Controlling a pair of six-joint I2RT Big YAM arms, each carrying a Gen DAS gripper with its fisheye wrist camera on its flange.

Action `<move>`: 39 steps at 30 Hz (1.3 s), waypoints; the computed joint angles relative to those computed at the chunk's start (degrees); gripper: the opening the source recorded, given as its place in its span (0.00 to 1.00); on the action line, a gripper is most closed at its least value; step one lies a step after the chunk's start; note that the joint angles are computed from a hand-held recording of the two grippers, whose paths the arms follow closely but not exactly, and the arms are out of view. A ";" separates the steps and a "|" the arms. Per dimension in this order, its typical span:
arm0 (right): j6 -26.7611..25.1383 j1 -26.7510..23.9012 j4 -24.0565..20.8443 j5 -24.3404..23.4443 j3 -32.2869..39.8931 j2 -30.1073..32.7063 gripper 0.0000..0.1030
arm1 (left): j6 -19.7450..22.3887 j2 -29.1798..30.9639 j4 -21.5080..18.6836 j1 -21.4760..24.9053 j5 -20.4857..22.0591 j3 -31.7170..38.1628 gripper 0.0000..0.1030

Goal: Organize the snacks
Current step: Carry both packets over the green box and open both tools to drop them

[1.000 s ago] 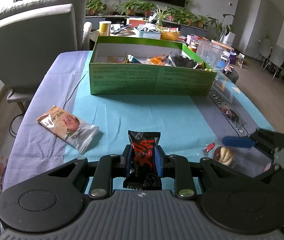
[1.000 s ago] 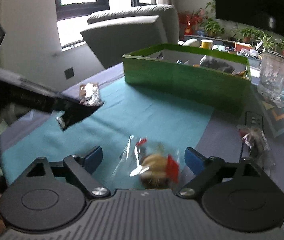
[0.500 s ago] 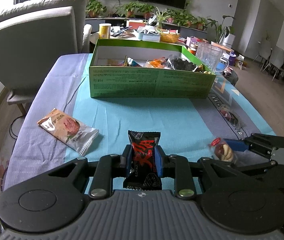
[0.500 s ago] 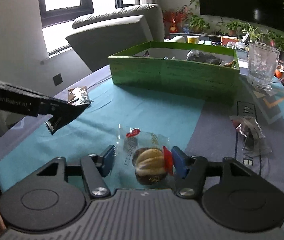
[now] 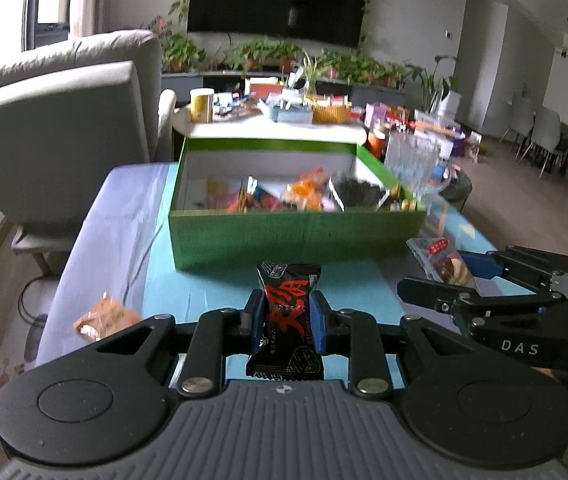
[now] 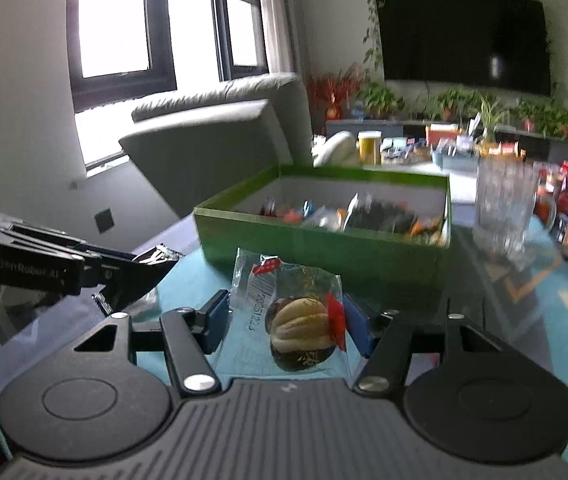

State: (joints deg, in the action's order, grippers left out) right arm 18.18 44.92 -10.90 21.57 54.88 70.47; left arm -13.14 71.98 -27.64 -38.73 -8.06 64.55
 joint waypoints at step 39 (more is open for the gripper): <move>0.59 -15.42 0.12 -9.71 13.59 14.49 0.57 | 0.96 24.43 -5.60 7.23 -3.30 24.02 0.33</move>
State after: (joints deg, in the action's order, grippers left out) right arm 18.77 29.49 -10.77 11.86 68.47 84.96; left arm -12.19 96.41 -33.24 -31.50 -11.36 88.57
